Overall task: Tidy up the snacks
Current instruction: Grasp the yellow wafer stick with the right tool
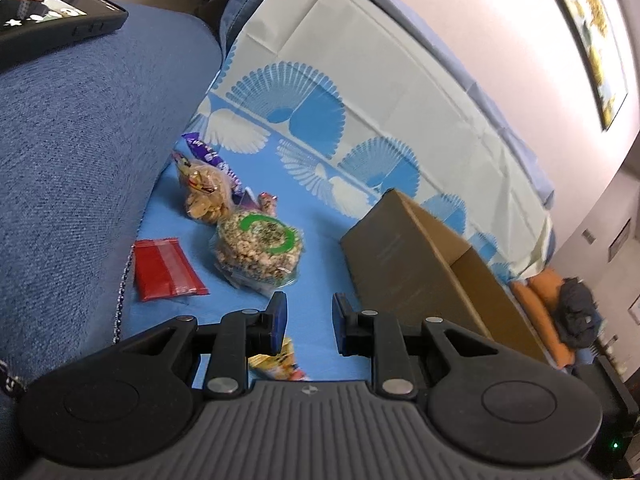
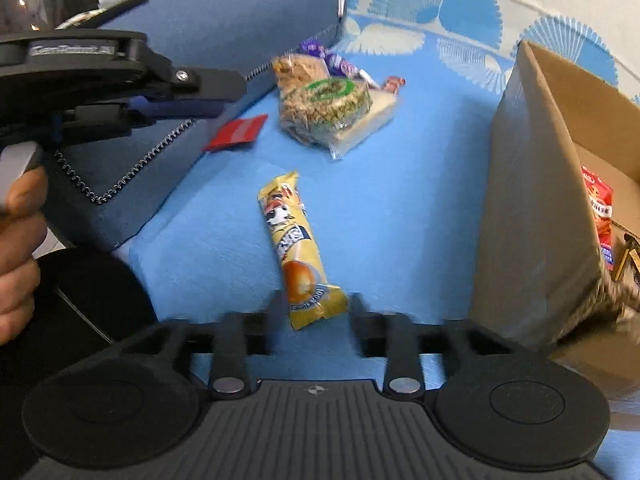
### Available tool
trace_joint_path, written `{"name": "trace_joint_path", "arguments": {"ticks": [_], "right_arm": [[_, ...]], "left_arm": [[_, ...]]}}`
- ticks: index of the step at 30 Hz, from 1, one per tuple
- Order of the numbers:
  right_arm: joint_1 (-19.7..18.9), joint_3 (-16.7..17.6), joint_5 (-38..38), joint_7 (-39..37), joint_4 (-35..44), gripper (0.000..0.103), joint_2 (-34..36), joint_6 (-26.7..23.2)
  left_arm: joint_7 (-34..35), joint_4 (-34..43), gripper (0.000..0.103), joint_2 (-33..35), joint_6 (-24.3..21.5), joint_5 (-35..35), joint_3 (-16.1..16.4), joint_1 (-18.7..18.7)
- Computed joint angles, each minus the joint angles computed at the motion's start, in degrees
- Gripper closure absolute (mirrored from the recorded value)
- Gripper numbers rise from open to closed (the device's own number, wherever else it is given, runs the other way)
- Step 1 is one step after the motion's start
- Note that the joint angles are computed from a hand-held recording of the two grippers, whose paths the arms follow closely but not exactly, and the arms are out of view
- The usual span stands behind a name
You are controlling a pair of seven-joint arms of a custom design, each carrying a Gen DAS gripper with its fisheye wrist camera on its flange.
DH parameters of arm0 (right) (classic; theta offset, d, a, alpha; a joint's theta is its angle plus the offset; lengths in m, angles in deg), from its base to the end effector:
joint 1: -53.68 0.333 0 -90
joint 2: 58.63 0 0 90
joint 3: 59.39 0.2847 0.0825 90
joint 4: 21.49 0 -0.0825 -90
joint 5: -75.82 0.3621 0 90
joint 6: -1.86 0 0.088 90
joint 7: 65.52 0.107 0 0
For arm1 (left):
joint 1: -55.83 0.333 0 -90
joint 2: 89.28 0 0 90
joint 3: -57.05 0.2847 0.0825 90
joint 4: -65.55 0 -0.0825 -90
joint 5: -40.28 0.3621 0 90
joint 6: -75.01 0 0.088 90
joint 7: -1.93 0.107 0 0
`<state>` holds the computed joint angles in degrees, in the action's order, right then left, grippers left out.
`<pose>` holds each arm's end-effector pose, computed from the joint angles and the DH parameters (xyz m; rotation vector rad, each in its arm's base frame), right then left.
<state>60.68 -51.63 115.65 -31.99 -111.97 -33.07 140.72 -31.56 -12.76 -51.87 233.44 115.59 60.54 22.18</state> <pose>0.6617 0.1633 0.4082 -2.2425 0.9442 -0.1200 0.5994 -0.4083 0.3778 -2.0513 1.2084 -1.2931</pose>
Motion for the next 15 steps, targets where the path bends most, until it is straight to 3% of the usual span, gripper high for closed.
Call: {"name": "trace_joint_path", "arguments": {"ticks": [5,7,9,11,15], "right_arm": [[-0.31,1.62,2.67,-3.16,4.44,0.046,4.92,2.02],[-0.73,2.04,2.63,-2.33,7.2,0.047,7.18,-0.03],[-1.37,3.06,3.34,-4.83,7.44,0.059,7.8,-0.35],[-1.54,4.08,4.47,-10.35,4.74,0.075,6.54,2.85],[-1.1,3.41,4.63,-10.64,4.52,0.077,6.05,2.71]], "left_arm": [[11.97,3.62,0.071,2.81,-3.75,-10.69,-2.77,1.6],[14.37,4.31,0.064,3.41,-4.3,-13.48,-2.62,1.46],[16.11,4.62,0.056,3.71,-4.7,-15.63,-2.32,1.21],[16.5,4.51,0.048,3.72,-4.45,-16.74,-1.67,0.83],[17.28,5.93,0.038,4.36,-6.44,-18.07,-0.59,-0.35]]}}
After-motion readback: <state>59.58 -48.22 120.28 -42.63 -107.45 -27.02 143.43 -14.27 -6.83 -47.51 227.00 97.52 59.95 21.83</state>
